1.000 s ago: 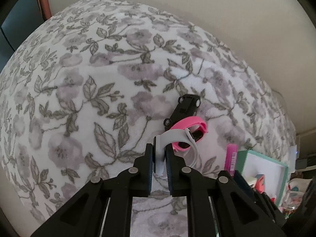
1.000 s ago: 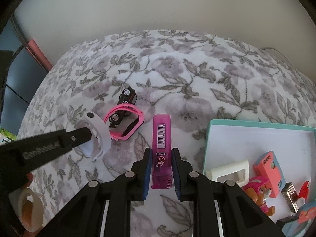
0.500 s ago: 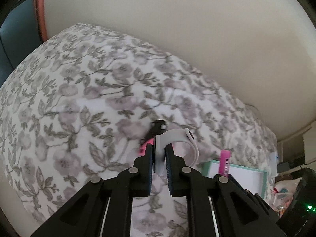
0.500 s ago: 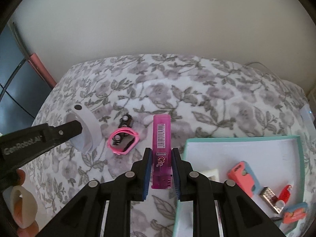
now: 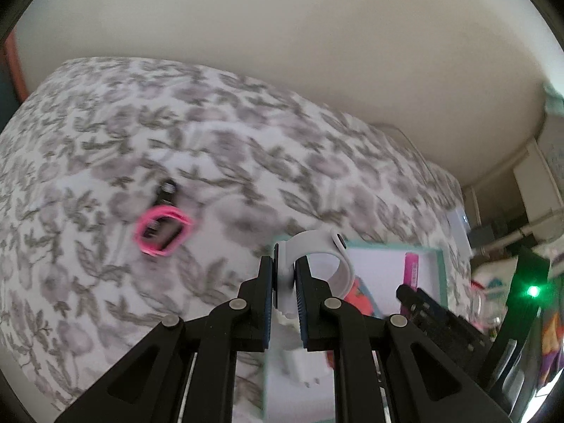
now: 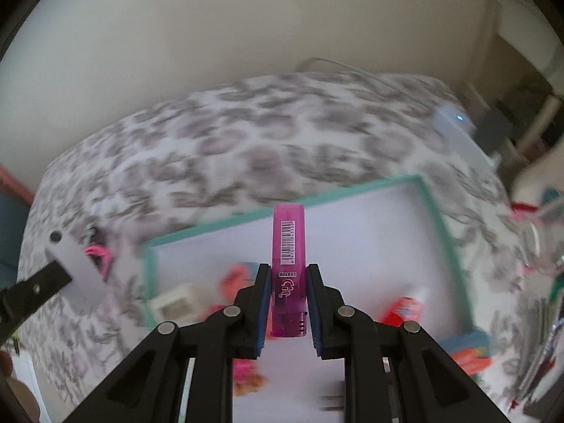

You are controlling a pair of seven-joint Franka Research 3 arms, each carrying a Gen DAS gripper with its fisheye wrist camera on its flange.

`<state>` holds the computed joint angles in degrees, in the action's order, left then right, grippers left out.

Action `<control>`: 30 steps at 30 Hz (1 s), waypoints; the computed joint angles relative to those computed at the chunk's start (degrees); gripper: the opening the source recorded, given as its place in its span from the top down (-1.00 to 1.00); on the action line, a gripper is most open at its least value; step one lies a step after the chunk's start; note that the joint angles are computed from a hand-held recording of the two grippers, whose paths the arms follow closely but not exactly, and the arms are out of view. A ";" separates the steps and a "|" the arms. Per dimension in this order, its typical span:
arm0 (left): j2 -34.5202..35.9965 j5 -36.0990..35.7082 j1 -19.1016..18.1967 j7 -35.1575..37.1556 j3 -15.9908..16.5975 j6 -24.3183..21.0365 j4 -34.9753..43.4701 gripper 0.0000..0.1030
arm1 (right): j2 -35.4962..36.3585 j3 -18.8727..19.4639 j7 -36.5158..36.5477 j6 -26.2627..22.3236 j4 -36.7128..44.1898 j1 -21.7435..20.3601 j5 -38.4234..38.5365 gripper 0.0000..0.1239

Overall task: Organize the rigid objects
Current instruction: 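Carry the white band with the left tool while the right tool carries the pink tube to the tray, then open the left tool to drop the band in the tray while the right tool releases the tube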

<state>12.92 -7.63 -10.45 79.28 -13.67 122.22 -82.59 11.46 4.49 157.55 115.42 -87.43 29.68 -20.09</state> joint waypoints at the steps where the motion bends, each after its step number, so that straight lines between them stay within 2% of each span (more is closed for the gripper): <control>1: 0.33 -0.21 -0.27 0.31 -0.36 -0.48 0.31 0.75 | -1.20 -0.24 0.49 -0.02 -1.73 -0.32 0.33 0.66; 6: 1.39 -1.12 -1.84 1.98 -1.69 -3.00 1.31 0.75 | -6.14 0.16 2.84 0.93 -8.61 -2.55 1.78 0.66; 11: 2.28 -1.50 -3.37 3.44 -2.50 -4.63 2.11 0.75 | -8.19 1.20 2.91 1.43 -11.56 -4.43 2.87 0.66; 18: 3.72 0.25 -5.19 3.48 -2.62 -6.81 2.71 0.75 | -7.63 1.90 1.41 1.01 -11.50 -5.12 4.13 0.66; 30: 4.68 0.19 -5.33 3.47 -2.56 -8.14 3.44 0.73 | -6.68 1.73 -0.12 0.48 -10.46 -4.79 4.84 0.65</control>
